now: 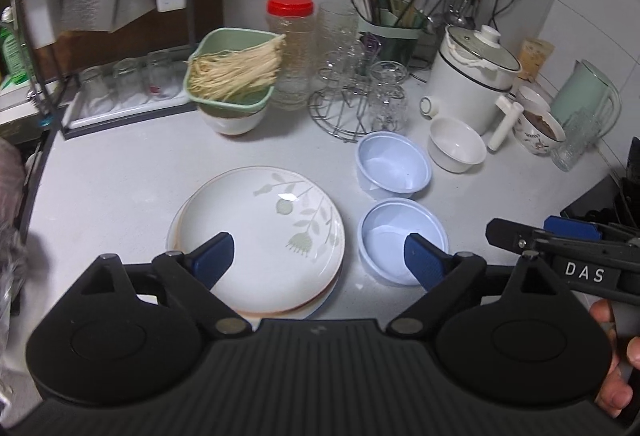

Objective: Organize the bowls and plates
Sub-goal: 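Move both grippers to the pale blue bowl and grasp its rim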

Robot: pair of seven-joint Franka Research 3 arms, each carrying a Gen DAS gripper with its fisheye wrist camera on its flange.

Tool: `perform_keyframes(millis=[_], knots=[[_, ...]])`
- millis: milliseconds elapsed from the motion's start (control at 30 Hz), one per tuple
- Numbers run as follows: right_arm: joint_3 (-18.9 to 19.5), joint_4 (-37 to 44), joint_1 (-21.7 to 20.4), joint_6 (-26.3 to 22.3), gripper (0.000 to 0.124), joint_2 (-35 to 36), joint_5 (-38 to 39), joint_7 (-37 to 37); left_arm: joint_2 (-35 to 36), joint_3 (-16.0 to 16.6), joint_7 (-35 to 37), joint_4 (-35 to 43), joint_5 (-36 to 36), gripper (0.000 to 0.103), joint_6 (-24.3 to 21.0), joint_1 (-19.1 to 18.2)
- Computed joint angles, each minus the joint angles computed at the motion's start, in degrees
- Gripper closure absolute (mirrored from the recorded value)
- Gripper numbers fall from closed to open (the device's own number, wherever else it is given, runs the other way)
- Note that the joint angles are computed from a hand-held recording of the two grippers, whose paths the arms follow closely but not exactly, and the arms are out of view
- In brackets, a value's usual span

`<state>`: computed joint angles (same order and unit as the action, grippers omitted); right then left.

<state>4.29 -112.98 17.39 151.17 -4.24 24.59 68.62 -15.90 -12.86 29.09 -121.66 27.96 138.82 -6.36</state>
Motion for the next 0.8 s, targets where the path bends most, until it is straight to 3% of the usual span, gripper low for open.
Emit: perform_keyframes(millis=[233, 533, 667, 800], knots=[[0.7, 3.0, 0.0, 0.3, 0.042, 2.5, -6.2, 7.5, 3.9, 3.0, 7.3, 2.3, -3.2, 0.009, 6.1, 0.7], [0.6, 6.8, 0.3, -1.4, 0.042, 5.4, -17.3, 23.6, 9.3, 6.1, 23.4, 5.0, -14.8, 0.009, 12.4, 1.6], [0.5, 8.7, 0.8, -3.1, 0.042, 6.8, -20.1, 28.1, 11.4, 6.4, 28.7, 6.0, -19.3, 0.009, 14.2, 2.2], [0.3, 11.4, 1.0, -5.5, 0.042, 8.9, -20.4, 28.3, 14.6, 6.0, 30.1, 9.2, -20.0, 0.009, 12.9, 3.0]])
